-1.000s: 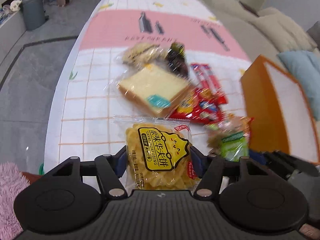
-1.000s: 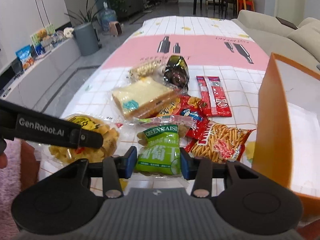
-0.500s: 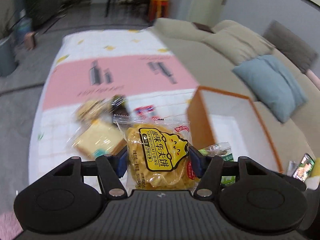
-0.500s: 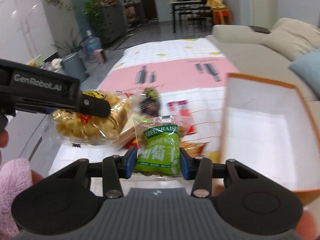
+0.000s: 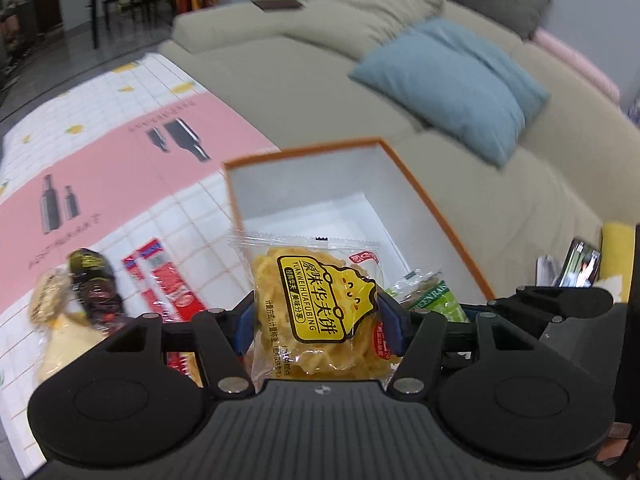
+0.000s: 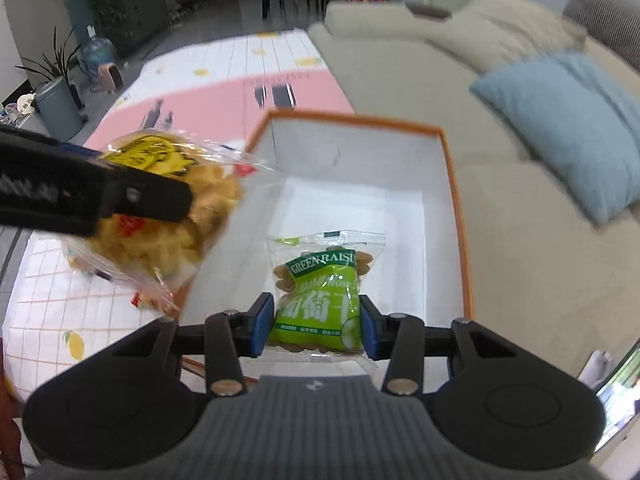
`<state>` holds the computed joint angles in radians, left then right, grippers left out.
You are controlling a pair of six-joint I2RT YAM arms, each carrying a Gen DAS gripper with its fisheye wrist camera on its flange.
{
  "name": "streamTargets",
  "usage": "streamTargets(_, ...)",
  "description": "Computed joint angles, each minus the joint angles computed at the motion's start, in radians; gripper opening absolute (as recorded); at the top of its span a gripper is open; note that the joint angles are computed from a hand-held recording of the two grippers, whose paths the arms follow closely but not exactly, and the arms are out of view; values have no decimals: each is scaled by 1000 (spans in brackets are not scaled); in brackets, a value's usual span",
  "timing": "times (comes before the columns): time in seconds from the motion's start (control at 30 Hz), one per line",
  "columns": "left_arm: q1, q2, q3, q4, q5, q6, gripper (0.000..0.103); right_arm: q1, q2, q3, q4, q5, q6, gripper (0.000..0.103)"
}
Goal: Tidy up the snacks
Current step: 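Carry both packs over the orange box and open both tools to drop them, then grasp the bread slice pack with the left tool while the right tool grasps the red chip bag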
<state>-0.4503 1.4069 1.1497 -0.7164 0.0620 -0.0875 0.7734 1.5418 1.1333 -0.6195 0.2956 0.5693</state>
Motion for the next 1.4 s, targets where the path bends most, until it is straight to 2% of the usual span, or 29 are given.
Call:
streamTargets(0.1, -25, 102, 27, 5, -30, 7, 69, -46, 43, 8, -6, -68, -28, 43)
streamTargets(0.3, -6, 195, 52, -25, -27, 44, 71, -127, 134, 50, -14, -189, -96, 43)
streamTargets(0.5, -12, 223, 82, -35, -43, 75, 69, -161, 204, 88, -31, -261, -104, 43)
streamTargets(0.57, -4, 217, 77, -34, -33, 74, 69, -161, 215, 93, -34, -276, -99, 35)
streamTargets(0.63, 9, 202, 68, -33, -16, 71, 69, -161, 222, 104, -45, -284, -92, 34)
streamTargets(0.77, 31, 141, 31, -33, -12, 69, 69, -146, 231, 131, -76, -249, -86, 34)
streamTargets(0.83, 51, 97, 9, -34, 2, 75, 69, -128, 223, 136, -85, -221, -78, 44)
streamTargets(1.1, 177, -116, -82, -47, 6, 136, 69, -13, 142, 133, -76, -60, -9, 53)
streamTargets(1.23, 274, -228, -143, -43, 16, 198, 69, 58, 90, 117, -20, 23, 76, 55)
streamTargets(1.4, 441, -331, -230, -28, 66, 279, 70, 167, 91, 105, 115, 120, 145, 57)
